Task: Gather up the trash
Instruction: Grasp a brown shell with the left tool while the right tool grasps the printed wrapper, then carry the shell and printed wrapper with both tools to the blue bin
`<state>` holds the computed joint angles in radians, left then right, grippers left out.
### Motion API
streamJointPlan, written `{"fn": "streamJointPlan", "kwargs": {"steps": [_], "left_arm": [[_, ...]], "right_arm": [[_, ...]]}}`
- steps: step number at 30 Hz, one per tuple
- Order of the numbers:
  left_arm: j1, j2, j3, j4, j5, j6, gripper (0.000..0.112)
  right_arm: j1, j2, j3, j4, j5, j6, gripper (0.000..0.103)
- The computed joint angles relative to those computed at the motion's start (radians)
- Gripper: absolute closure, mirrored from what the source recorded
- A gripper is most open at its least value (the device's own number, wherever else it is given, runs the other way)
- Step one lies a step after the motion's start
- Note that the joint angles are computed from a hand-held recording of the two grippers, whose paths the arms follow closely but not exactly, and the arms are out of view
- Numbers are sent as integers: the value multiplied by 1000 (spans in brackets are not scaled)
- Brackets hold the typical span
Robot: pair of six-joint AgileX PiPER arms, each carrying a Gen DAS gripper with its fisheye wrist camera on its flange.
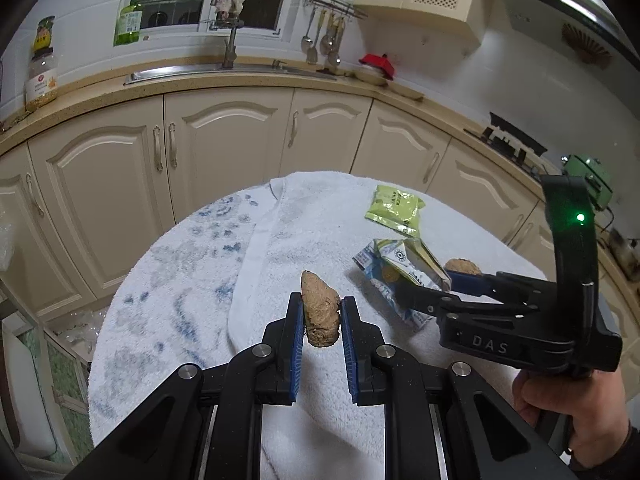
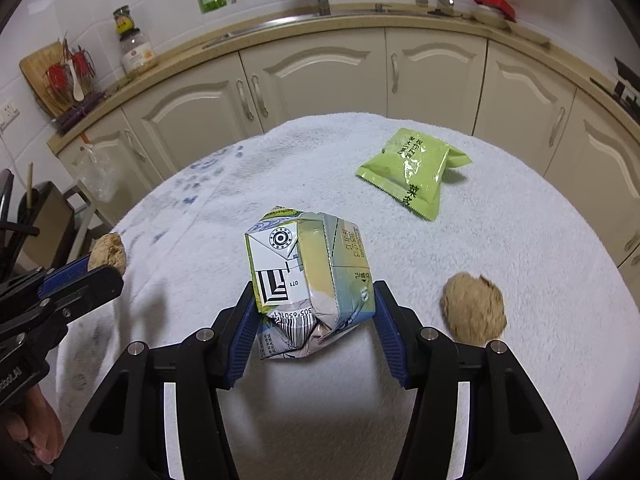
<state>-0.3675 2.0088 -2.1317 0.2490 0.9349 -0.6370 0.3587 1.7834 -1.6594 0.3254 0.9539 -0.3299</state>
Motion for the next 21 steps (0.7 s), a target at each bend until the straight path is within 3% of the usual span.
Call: {"fn": "streamJointPlan", "kwargs": {"steps": [4,10,17,21], "left_arm": [[-36,-139,210,56,-87,-65,98],[-176,-270,366,203,-96,-216,98],[-358,-317,383,378,-50,-354,98],[-478,-311,352,463,5,-426,98]], "right_arm": [[-24,-108,111,46,-39,-18,47],[-134,-310,277,180,-45,-108,47],[-361,-513,376,329,53,-240,47],[-553,-600,393,424,161,-335,47]]}}
